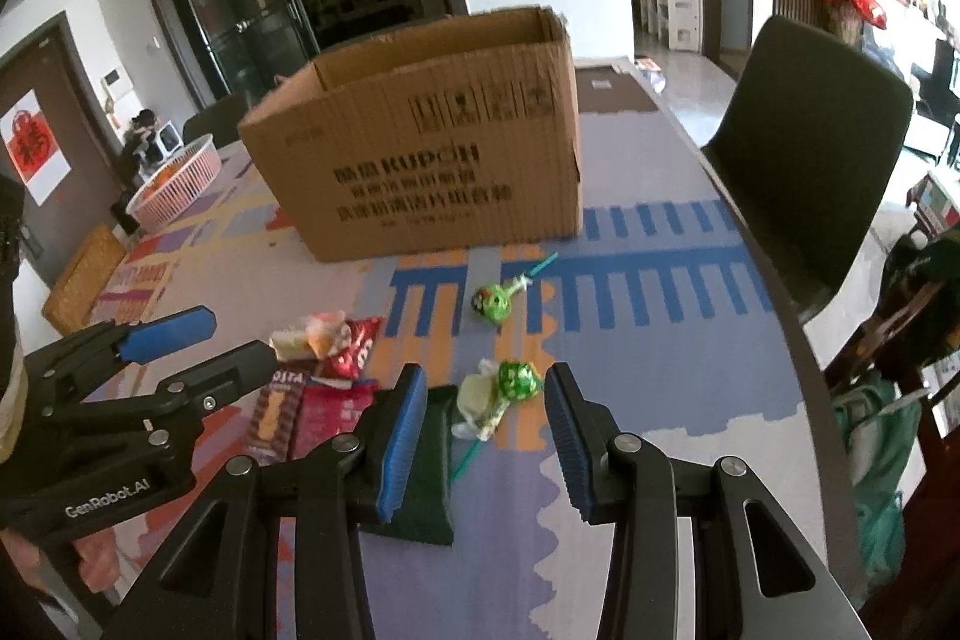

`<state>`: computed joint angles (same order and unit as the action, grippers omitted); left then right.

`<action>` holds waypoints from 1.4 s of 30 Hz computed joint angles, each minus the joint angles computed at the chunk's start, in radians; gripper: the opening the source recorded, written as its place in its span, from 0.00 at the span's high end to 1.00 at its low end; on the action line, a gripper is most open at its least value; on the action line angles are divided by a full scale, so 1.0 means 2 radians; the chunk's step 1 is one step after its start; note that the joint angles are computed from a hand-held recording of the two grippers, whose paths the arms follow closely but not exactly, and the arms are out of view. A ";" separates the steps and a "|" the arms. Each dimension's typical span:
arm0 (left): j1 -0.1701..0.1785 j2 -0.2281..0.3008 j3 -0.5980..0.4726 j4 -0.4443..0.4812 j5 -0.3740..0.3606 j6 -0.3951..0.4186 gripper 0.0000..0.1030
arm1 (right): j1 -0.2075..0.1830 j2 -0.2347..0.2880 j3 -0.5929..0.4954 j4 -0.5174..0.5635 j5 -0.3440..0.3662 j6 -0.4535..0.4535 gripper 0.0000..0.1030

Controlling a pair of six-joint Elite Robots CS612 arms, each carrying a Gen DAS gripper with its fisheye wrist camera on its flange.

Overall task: Organize snacks
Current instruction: 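Return both grippers from the box to the remaining snacks, then grasp red candy packet with left gripper while right gripper grasps green lollipop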

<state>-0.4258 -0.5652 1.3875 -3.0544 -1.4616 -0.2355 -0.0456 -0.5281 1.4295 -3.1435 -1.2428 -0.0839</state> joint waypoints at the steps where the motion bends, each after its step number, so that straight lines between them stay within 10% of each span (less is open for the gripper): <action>1: 0.000 0.002 -0.002 0.003 -0.002 0.000 0.41 | 0.000 0.001 -0.002 0.005 -0.001 0.001 0.59; 42: 0.017 0.069 -0.106 0.101 -0.049 -0.007 0.77 | 0.004 0.052 -0.087 0.116 -0.003 0.006 0.74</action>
